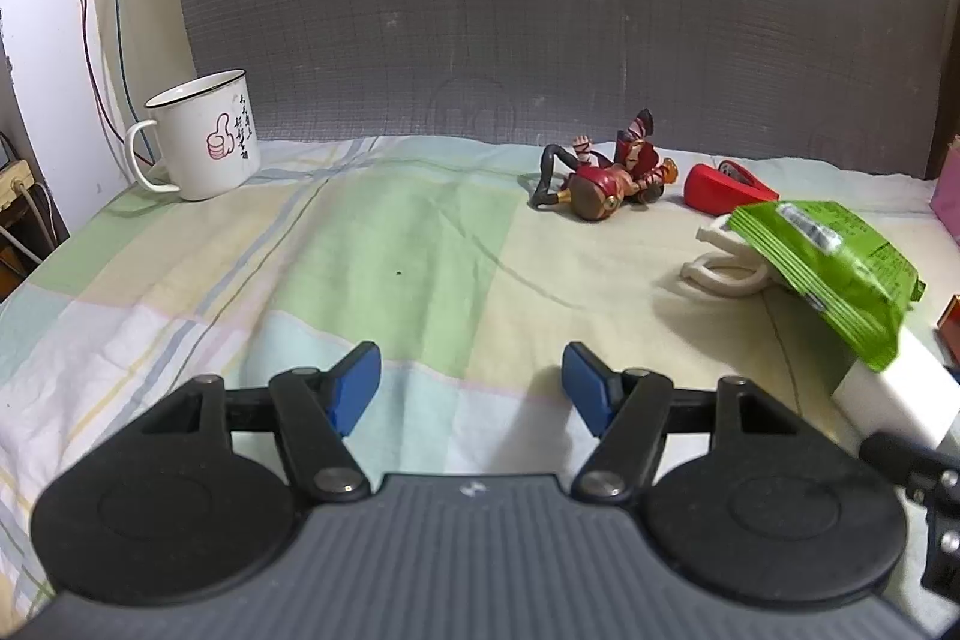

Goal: Organize rigid objects
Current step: 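Grasp the white charger with the right gripper, then drop the white charger into the pink tin beside the pouch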

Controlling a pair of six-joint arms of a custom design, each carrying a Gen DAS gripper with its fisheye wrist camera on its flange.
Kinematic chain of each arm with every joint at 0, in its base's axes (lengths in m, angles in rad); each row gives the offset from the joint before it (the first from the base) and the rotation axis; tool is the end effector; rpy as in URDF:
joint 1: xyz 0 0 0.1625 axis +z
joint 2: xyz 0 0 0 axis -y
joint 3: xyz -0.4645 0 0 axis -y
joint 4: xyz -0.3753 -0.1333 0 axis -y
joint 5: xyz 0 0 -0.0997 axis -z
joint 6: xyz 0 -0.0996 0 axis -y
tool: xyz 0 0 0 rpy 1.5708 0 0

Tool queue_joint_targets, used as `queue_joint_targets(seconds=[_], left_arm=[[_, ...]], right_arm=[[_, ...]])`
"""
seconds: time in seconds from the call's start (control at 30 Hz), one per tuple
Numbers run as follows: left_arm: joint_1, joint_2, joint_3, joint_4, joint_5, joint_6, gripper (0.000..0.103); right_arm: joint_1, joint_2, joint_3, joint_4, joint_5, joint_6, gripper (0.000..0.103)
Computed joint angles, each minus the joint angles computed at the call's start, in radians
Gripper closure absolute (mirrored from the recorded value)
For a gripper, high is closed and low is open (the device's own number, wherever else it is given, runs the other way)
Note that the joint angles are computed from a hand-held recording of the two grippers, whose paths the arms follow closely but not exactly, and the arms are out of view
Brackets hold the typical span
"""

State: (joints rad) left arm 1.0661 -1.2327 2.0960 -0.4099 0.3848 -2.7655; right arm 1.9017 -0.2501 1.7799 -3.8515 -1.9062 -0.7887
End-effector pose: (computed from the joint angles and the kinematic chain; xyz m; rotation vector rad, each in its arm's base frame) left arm 0.0099 -0.4487 0.2095 0.0788 1.8895 -1.1627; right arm 0.2908 -0.5371 -0.0983 1.1954 -2.2240 0.8703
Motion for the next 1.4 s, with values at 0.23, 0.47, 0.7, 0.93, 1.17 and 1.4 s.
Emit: queue_joint_targets(seconds=[0.23,0.47,0.7,0.93,1.17,1.4], left_arm=[[-0.015,-0.042,0.013,0.167,0.103,-0.173,0.034],[-0.019,-0.166,0.078,0.457,0.547,-0.415,0.034],[-0.073,-0.095,0.100,0.512,0.663,-0.472,0.034],[-0.122,-0.042,0.052,0.510,0.701,-0.458,0.041],[-0.224,0.087,-0.084,0.441,0.746,-0.274,0.041],[-0.163,0.382,-0.410,0.613,0.844,-0.306,0.041]], right_arm=[[-0.005,-0.038,0.069,0.027,0.044,0.045,0.055],[-0.010,-0.091,0.267,-0.064,0.095,0.049,0.054],[-0.026,-0.098,0.367,-0.164,0.124,0.087,0.052],[-0.034,-0.093,0.399,-0.260,0.145,0.071,0.055],[-0.072,-0.176,0.465,-0.510,0.186,0.025,0.055],[-0.172,-0.319,0.461,-0.426,0.122,0.081,0.054]])
